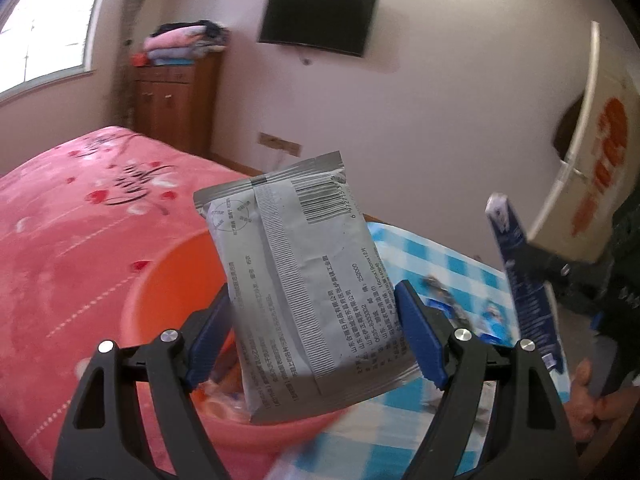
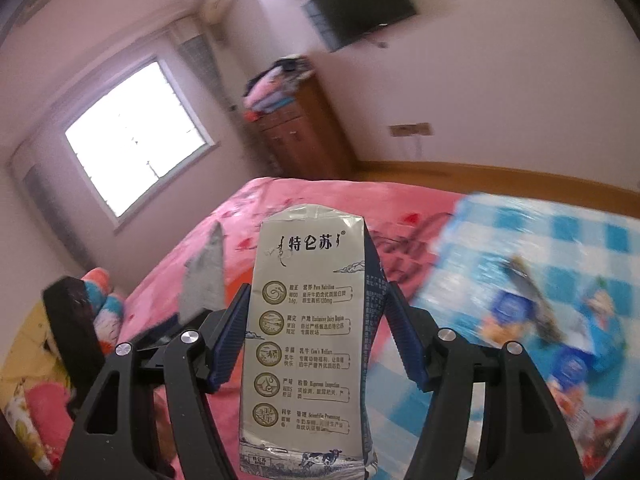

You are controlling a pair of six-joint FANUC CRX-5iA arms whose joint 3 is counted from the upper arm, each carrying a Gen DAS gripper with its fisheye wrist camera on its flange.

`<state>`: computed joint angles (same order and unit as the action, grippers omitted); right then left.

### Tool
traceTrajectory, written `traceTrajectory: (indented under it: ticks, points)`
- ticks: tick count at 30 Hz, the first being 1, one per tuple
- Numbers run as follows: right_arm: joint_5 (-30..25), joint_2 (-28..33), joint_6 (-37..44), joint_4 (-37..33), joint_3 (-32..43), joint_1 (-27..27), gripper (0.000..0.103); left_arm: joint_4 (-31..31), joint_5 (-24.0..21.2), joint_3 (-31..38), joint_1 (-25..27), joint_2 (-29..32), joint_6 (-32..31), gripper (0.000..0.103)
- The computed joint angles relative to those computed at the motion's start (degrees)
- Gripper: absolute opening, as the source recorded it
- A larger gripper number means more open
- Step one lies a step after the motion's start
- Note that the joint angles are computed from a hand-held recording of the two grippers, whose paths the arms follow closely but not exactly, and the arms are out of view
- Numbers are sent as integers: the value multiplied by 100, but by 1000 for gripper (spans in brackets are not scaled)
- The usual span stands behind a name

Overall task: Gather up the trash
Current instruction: 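Lift both items and open both tools over the orange bucket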

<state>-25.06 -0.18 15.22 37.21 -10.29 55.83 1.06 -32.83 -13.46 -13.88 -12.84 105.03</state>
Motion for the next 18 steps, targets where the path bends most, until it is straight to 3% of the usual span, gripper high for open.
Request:
traceTrajectory:
  ticks: [11,12,14,16,18]
  points:
    - [-97,1442,2121,-2069,2066,-6,67,-338,-360,78,364,212,309,80]
    - [-159,1533,2362,-2391,2222,-43,73,-425,-400,110,363,238,397,80]
    - [-217,1602,2462,-2771,2341,-107,84,-477,-413,97,387,215,443,82]
    - [-116,1553,2574,-3091,2271,-172,84,-456,-389,57,427,184,448,85]
    - [-19,1442,2123,-2636,1976,-130,84,-495,-393,59,438,166,482,85]
